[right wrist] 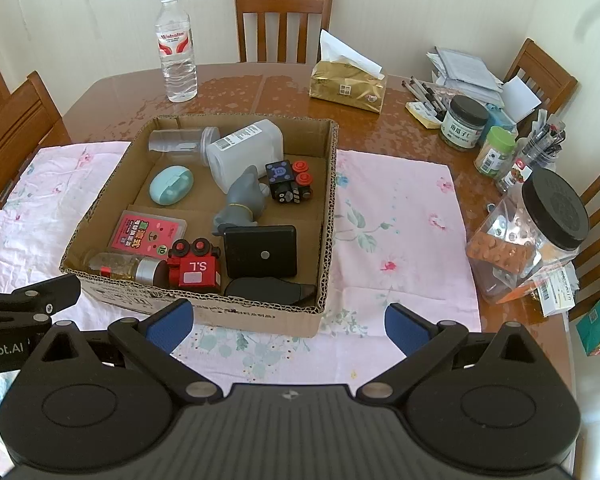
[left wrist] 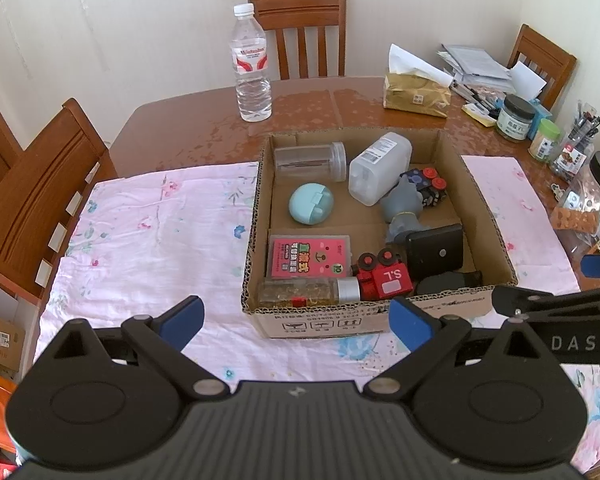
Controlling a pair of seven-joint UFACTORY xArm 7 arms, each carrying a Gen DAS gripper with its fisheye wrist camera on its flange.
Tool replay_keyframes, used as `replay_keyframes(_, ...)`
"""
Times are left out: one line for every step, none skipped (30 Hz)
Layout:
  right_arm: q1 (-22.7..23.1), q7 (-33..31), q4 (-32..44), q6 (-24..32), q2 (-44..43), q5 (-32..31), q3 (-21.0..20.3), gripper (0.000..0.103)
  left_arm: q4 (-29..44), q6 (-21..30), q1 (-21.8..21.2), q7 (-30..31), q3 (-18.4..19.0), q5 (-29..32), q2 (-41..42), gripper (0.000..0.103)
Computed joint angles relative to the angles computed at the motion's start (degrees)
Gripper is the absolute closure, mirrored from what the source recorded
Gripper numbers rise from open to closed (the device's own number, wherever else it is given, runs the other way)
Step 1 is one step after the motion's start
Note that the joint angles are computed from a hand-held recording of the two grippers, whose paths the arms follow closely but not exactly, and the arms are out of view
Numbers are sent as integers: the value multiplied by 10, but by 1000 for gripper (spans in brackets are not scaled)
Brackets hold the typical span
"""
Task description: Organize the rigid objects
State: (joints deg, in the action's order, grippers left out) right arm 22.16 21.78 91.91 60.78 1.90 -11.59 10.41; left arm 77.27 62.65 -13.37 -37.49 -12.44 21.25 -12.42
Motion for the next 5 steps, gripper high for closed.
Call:
replay_keyframes(0, 0, 1, 0, 0, 0, 0, 0, 0, 0, 0, 0, 0, 0, 0, 5)
replay_keyframes(0, 0, 0, -1, 0, 0, 0, 0, 1, 0, 0, -1, 0, 1, 0, 5)
replay_keyframes(0, 0, 0, -1, 0, 0, 0, 0, 1, 0, 0, 0, 0, 0, 0, 5)
replay_keyframes(0, 0, 1, -1, 0, 0, 0, 0, 1, 0, 0, 0, 0, 0, 0, 5)
replay_keyframes(0, 0, 1, -1, 1, 0, 0, 0, 1, 1, 0, 0, 0, 0, 1, 5)
